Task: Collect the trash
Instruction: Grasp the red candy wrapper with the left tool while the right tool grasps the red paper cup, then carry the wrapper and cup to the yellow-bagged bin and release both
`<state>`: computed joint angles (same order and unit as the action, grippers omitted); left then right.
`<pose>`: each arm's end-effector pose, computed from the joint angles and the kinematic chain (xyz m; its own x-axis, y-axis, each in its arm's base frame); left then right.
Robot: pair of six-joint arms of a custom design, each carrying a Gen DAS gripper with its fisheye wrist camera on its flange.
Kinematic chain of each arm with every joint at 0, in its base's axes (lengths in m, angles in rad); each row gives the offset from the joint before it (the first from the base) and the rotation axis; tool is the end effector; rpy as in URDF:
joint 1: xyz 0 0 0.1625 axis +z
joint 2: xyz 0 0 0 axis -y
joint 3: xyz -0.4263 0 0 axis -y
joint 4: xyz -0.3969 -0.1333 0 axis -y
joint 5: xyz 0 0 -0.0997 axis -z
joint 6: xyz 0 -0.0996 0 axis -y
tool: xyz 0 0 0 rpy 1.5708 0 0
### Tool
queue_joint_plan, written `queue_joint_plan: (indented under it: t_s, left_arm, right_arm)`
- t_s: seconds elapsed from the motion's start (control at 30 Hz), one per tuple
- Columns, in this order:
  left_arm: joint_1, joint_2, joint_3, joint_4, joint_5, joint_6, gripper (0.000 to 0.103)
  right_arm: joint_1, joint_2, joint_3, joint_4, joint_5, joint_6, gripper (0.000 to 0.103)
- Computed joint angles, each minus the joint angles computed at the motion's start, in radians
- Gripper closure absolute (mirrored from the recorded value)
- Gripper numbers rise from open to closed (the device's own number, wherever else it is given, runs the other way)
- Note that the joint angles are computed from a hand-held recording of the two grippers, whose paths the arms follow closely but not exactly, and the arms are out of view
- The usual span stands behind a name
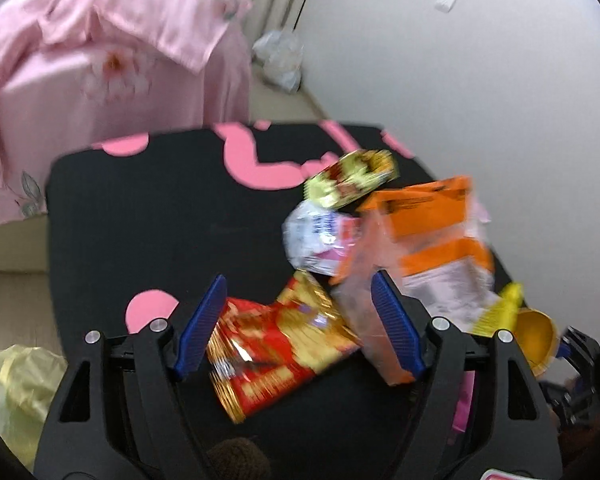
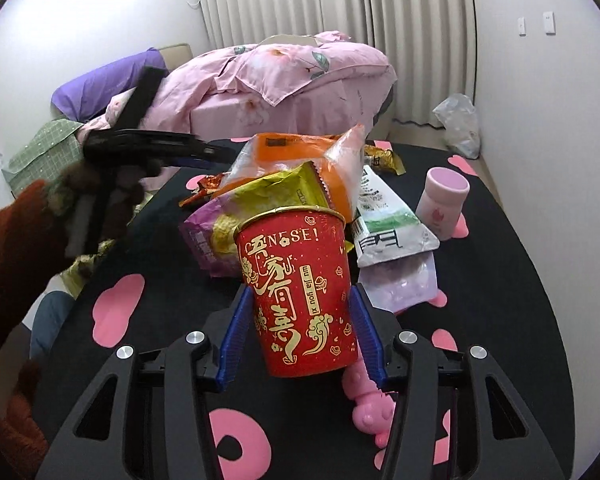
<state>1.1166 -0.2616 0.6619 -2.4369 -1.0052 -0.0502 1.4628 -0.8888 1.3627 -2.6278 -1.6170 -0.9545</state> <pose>-0.2289 -0.8944 0.0877 -0.8829 0.1136 -0.4557 0.3481 0.8096 -0.4726 0.0460 -0.7693 0.2842 -0.6459 -0.6004 0.4716 -0.7562 0.5882 -0.2868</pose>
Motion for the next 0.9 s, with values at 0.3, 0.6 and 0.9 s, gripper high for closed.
queue_joint_plan:
  t_s: [0.3, 0.6, 0.9]
  left_arm:
    - [-0.013, -0.186, 0.360, -0.099, -0.072, -0.075, 0.032]
    - [-0.073, -0.245, 0.551, -0.198, 0.078, -0.094, 0.032]
    - [-0.106, -0.250, 0.600, -0.320, 0.209, -0.163, 0.032]
  right_arm:
    - [-0.017, -0.014, -0.040, 0.094, 0.064, 0.064, 0.083]
    - [-0.007, -0.022, -0.005, 0.095, 0.029, -0.013, 0.074]
    - [-0.014, -0.105, 0.068, 0.364, 0.048, -0.231, 0.056]
